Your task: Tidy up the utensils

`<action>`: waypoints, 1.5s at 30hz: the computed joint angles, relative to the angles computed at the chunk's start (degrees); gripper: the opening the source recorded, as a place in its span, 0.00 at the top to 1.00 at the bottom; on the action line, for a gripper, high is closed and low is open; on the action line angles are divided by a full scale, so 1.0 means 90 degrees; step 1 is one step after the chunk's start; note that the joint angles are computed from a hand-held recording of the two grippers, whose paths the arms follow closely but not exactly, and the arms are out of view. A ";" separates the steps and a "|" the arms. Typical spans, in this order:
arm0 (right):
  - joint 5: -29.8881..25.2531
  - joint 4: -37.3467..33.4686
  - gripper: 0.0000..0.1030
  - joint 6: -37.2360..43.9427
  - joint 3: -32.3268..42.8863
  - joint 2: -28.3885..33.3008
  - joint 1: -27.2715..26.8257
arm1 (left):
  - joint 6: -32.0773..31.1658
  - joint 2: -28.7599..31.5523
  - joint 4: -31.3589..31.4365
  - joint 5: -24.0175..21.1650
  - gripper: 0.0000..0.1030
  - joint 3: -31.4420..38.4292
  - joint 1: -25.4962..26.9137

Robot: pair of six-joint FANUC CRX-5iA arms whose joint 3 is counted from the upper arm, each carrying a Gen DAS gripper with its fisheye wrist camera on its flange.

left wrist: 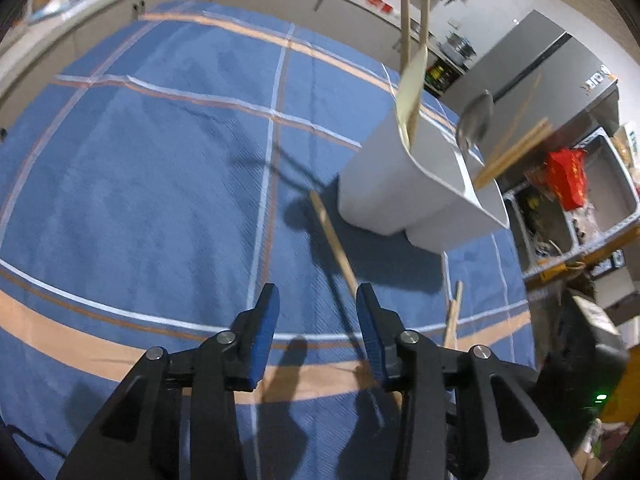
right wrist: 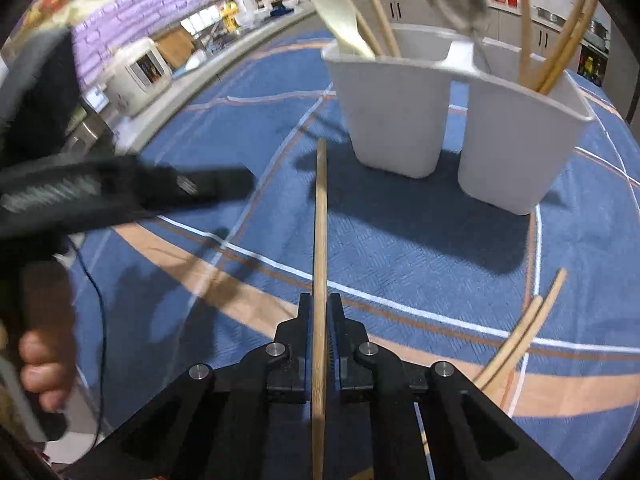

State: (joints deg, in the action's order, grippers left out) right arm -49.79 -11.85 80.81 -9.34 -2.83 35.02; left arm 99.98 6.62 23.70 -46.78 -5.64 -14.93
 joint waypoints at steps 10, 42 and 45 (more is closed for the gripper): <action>-0.0068 -0.0319 0.93 0.0428 -0.0295 -0.0733 0.0101 | -0.2060 -0.0015 0.3297 0.0556 0.60 -0.1324 0.0111; 0.1128 0.1058 0.63 -0.2512 -0.1485 -0.1854 -0.0629 | 0.0480 0.0533 -0.2240 0.1831 0.94 0.2964 -0.0542; 0.1141 0.1159 0.63 -0.2673 -0.1586 -0.1854 -0.0606 | 0.0698 0.1000 -0.2694 0.1582 0.94 0.3457 -0.0688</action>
